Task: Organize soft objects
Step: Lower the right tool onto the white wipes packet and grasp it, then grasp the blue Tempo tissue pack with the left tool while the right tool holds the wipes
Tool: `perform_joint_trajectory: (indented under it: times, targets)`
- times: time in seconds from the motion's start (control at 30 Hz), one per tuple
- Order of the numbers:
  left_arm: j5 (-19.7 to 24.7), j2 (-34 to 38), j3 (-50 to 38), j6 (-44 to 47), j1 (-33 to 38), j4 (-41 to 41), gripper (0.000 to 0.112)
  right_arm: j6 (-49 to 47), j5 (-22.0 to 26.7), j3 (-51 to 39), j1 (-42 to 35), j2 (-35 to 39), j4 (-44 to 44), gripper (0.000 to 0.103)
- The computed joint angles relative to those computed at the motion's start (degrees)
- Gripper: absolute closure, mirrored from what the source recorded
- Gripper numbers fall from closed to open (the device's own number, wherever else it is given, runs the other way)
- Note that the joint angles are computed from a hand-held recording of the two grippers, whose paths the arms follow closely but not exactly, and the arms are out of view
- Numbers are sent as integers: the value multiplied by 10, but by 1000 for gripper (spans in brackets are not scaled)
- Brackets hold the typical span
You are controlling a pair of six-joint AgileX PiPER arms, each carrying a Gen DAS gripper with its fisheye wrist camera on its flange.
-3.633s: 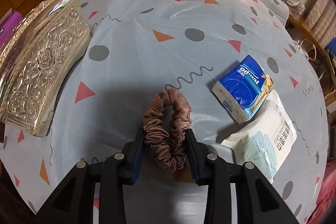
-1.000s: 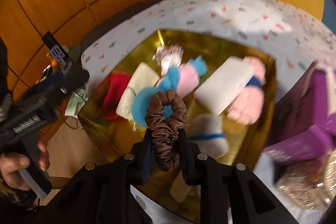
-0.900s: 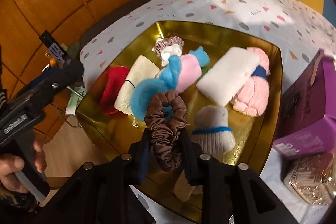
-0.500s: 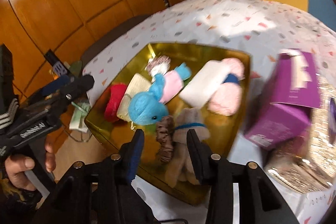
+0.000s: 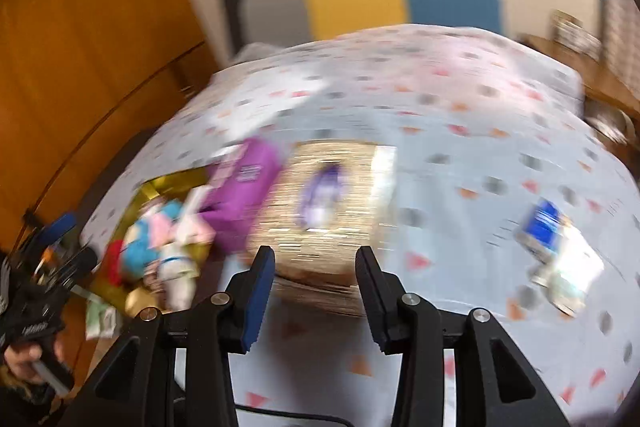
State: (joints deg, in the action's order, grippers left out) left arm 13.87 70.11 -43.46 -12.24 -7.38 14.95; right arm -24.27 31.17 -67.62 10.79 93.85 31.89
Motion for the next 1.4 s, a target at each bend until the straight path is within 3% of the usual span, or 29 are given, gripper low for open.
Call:
perform_joint_trajectory:
  times: [0.13, 0.37, 0.5, 0.7, 0.87, 0.93, 0.97, 1.03, 1.13, 1.27, 1.4]
  targets:
    - [16, 33, -40, -64, -79, 67, 10, 32, -5, 16, -72, -6, -21, 61]
    - [36, 102, -127, 65, -160, -64, 10, 29, 4, 17, -211, 16, 21, 61]
    - [54, 154, -189, 84, -205, -86, 10, 58, 7, 4, -289, 41, 35, 61]
    - [122, 291, -340, 94, -248, -123, 10, 108, 22, -47, -357, 109, 39, 60]
    - [193, 411, -478, 51, -265, -118, 13, 150, 70, -122, -376, 195, 42, 59]
    - [208, 439, -510, 30, -266, -113, 12, 176, 111, -176, -371, 241, 23, 52]
    - [211, 451, -521, 25, -266, -112, 12, 189, 137, -210, -367, 270, 16, 43]
    - [220, 471, -540, 16, -267, -100, 12, 203, 155, -246, -358, 299, 4, 34]
    - [230, 491, -556, 17, -265, -100, 12, 231, 183, -309, -340, 340, -25, 34]
    - [244, 529, -599, 22, -263, -106, 12, 290, 219, -386, -303, 384, -132, 33]
    - [275, 573, -663, 19, -264, -110, 12, 262, 220, -388, -298, 387, -140, 31]
